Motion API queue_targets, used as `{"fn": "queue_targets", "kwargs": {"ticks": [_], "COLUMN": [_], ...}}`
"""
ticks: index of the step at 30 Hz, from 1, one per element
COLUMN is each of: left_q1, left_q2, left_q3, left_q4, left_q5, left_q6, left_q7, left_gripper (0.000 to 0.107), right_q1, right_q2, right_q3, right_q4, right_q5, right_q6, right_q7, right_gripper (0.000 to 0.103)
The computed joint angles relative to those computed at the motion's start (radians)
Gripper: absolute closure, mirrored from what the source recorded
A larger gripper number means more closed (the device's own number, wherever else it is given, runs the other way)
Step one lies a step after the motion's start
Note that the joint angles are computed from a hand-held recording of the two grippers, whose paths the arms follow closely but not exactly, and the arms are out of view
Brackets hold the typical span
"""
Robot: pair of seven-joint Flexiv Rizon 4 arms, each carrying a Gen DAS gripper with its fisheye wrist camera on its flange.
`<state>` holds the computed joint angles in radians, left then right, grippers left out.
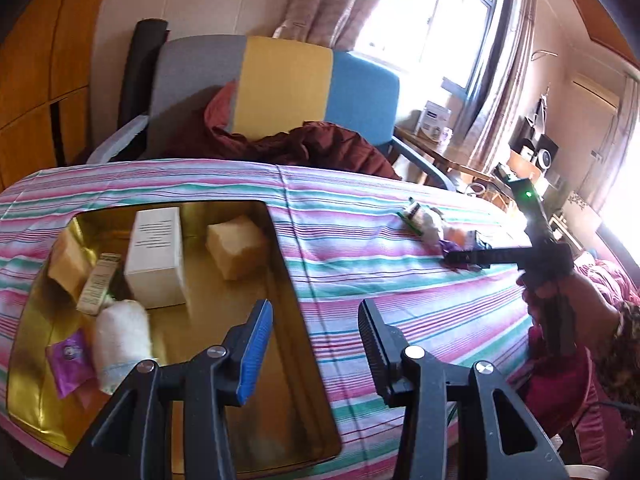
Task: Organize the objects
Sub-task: 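Move both open tools from the gold box back to the pile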
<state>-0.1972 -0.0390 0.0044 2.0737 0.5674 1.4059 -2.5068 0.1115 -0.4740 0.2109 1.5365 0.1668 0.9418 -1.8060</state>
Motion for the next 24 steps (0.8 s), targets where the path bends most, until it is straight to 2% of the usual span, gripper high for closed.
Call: {"fn": "queue_targets", "kwargs": {"ticks": [3,6,10,12,13,15,17,19,21,22,24], "left_q1": [-0.01,-0.03,-0.058,-0.069,-0.075,-0.087,-0.092,-0.094,-0.095,-0.095,-0.104], "left_q2": [-0.023,-0.045,-0.072,-0.085,-0.089,-0.097,-0.106,-0.113,-0.122,-0.128,-0.139], "left_q3": [-0.013,-0.013,-0.004,0.001,0.005,0.014,0.016,0.017,0.018,0.017,0.021], "left_q4": [-0.012,-0.031,-0.055,-0.068,-0.072,-0.083,-0.089,-0.09,-0.092,-0.092,-0.102], "left_q5": [-0.036,-0.055,-0.08,-0.094,-0.096,-0.097,-0.112,-0.133,-0.159,-0.173,-0.187], "left_q6": [0.005,-0.004,-0.02,-0.027,-0.027,-0.034,-0.035,-0.033,-0.033,-0.025,-0.026], "left_q7": [0.032,0.051,0.078,0.091,0.092,0.09,0.102,0.119,0.137,0.148,0.16], "left_gripper": [0.062,0.062,0.062,0.062,0.062,0.062,0.062,0.062,0.062,0.062,0.062], "right_q1": [-0.013,-0.063,-0.116,-0.134,-0.159,-0.199,-0.218,-0.174,-0.084,-0.045,0.02], "right_q2": [-0.057,-0.119,-0.151,-0.158,-0.163,-0.142,-0.106,-0.058,-0.025,-0.019,-0.019], "right_q3": [-0.033,0.003,0.071,0.1,0.128,0.16,0.166,0.11,0.008,-0.042,-0.138], "right_q4": [-0.083,-0.187,-0.259,-0.29,-0.317,-0.318,-0.29,-0.222,-0.137,-0.1,-0.049], "right_q5": [-0.019,0.034,0.157,0.209,0.262,0.364,0.445,0.453,0.348,0.272,0.128], "right_q6": [-0.038,-0.12,-0.198,-0.271,-0.324,-0.352,-0.285,-0.106,0.107,0.177,0.229], "right_q7": [0.036,-0.001,-0.095,-0.16,-0.208,-0.281,-0.348,-0.352,-0.269,-0.204,-0.069], "right_gripper": [0.033,0.032,0.032,0.03,0.03,0.031,0.028,0.019,0.016,0.015,0.015]}}
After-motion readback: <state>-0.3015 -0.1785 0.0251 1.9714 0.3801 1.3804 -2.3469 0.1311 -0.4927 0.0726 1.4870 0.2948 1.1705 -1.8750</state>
